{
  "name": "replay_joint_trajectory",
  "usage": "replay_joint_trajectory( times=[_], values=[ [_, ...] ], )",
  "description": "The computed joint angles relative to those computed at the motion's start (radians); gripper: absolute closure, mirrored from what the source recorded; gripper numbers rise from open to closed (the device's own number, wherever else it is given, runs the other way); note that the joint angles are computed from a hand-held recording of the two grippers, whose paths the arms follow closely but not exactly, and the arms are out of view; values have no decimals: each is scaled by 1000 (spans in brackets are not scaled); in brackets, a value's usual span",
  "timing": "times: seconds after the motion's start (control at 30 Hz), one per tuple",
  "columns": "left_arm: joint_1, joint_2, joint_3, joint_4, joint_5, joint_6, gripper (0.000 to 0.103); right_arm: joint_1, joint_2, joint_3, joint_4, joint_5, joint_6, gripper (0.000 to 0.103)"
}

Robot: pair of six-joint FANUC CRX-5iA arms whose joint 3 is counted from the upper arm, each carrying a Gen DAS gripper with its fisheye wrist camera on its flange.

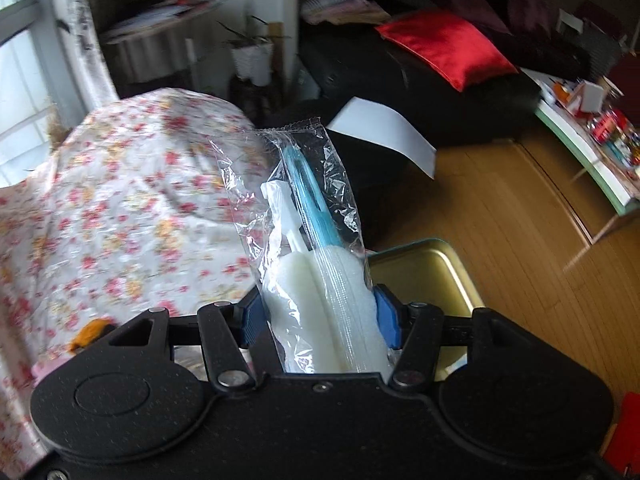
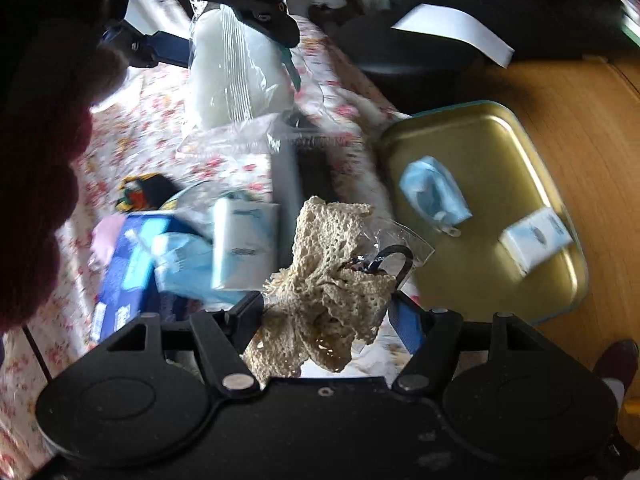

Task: Organize soft objects
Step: 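Carry the bag and lace cloth over the gold tray and open both tools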

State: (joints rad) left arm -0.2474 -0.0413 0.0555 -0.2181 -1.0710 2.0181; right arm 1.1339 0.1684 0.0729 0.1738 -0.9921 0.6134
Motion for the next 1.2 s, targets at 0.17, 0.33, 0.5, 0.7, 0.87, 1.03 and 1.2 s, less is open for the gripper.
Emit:
replay_joint_trajectory(
  times=[0.17,0.33,0.5,0.7,0.87,1.03,1.2],
  values=[
    [-13,102,68,26,-5,-40,49,-26,26,11,61,-88,-147,35],
    [-25,180,124,40,-16,-54,49,-78,27,15,-2,-104,-215,35],
    [-14,239,151,113,-25,-68,49,-82,21,3,16,-109,-283,35],
    [-8,299,173,185,-28,-100,48,-87,21,-7,68,-137,-362,35],
    [-25,299,173,152,0,-98,35,-98,33,9,47,-145,-355,35],
    [-18,286,164,144,2,-76,28,-114,63,40,43,-168,-362,35],
    [-31,249,147,73,-5,-58,28,-125,116,84,65,-218,-384,35]
  ],
)
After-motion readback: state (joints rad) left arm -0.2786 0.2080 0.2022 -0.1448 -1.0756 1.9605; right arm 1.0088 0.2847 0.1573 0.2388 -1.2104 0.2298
